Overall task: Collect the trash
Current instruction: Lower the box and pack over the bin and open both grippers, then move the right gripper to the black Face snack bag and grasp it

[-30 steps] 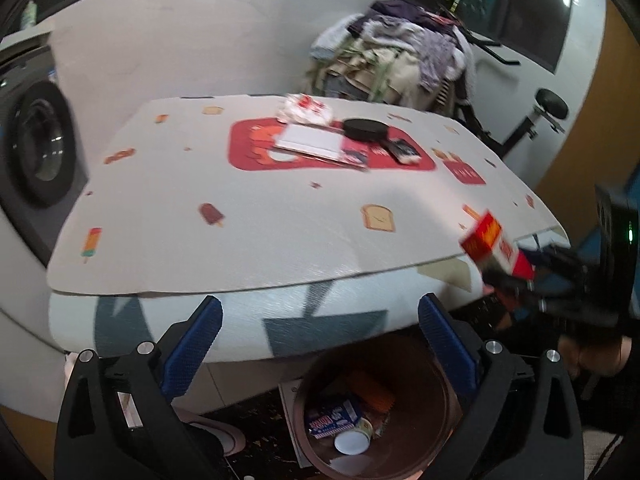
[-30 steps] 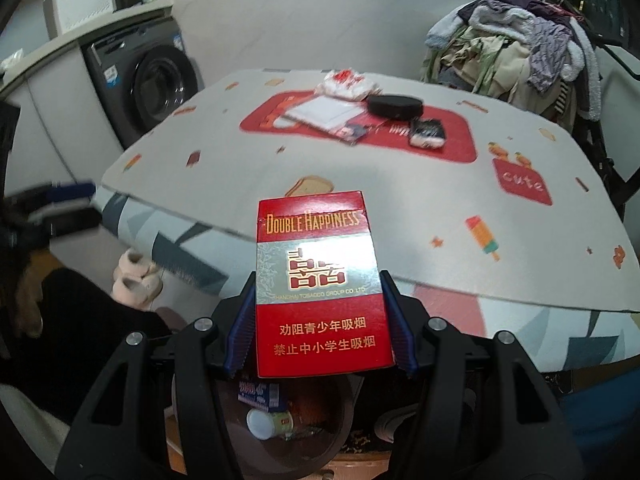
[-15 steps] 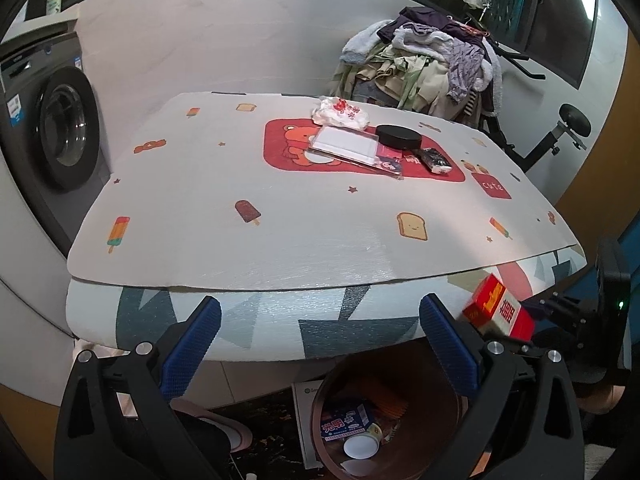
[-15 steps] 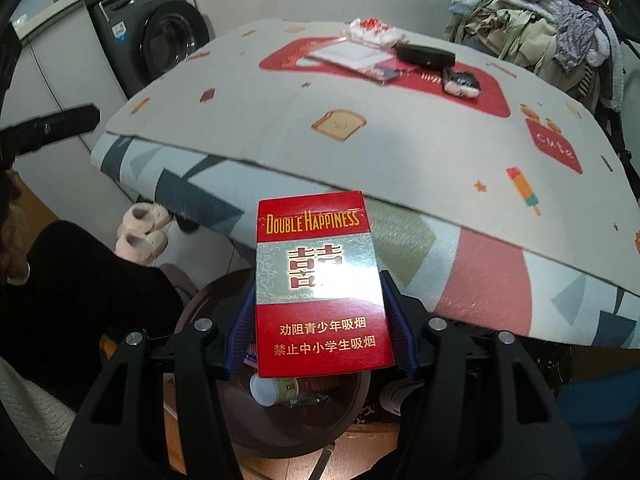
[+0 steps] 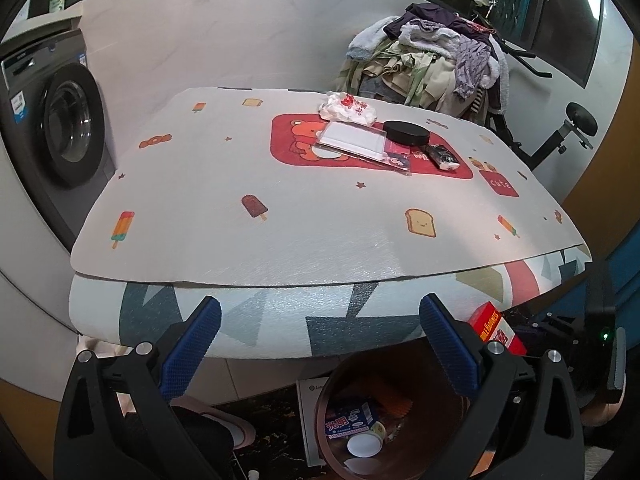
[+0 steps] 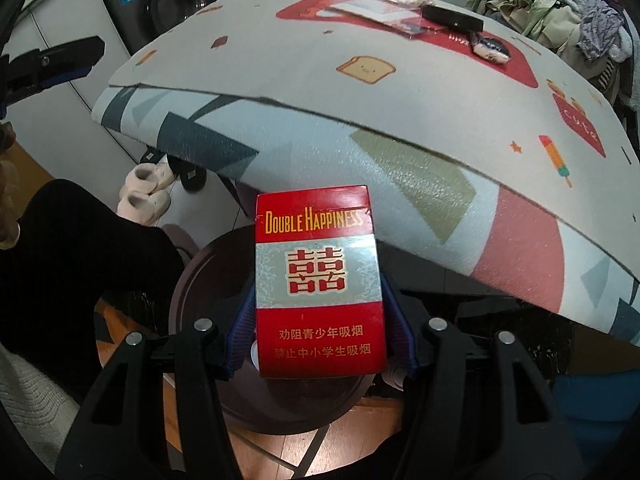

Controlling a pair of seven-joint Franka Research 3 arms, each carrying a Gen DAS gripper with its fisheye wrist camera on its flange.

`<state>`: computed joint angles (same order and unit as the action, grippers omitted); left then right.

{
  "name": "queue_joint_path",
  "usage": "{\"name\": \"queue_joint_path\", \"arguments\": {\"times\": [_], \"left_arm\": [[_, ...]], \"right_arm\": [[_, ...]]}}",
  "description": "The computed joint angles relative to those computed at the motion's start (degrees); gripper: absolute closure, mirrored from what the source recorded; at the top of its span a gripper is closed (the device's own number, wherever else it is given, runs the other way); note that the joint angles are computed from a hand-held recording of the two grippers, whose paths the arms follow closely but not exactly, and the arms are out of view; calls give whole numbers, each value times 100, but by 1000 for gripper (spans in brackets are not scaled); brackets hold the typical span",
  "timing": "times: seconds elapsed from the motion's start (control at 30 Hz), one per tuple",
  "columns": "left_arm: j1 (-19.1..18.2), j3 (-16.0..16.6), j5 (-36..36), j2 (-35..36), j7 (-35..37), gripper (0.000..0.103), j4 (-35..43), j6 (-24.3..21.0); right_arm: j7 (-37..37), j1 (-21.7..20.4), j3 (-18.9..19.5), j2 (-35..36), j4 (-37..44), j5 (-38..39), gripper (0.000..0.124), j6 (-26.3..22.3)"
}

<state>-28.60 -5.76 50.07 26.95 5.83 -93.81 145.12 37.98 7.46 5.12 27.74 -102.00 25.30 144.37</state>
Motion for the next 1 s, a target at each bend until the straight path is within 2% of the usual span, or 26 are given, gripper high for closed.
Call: {"name": "queue_joint_path", "arguments": {"times": [0.13, 0.17, 0.23, 0.33, 0.43, 0.57, 0.9, 1.0], "left_arm": [[9, -8, -47, 23, 27, 6, 24, -21], [8, -7, -52, 25, 27, 6, 24, -21], [8, -6, -68, 36, 38, 6, 35, -27], [1, -3, -81, 44, 46, 6, 42, -45], [4, -4, -117, 50, 44, 6, 39, -64], [6, 0, -133, 49, 19, 6, 27, -80], [-11, 10, -156, 93, 54, 6, 133, -287], [4, 24, -112, 74, 8, 6, 111, -223]], "right_arm": [[116, 70, -67, 28, 19, -147, 63, -47], [173, 98, -94, 43, 33, -209, 60, -60], [284, 141, -137, 56, 23, -302, 37, 9], [339, 106, -106, 55, 17, -267, 30, 94], [460, 113, -125, 71, 23, -302, 27, 214], [523, 58, -92, 132, 137, -261, 27, 113], [568, 30, -57, 175, 231, -185, 27, 423], [665, 26, -72, 240, 355, -190, 27, 501]]}}
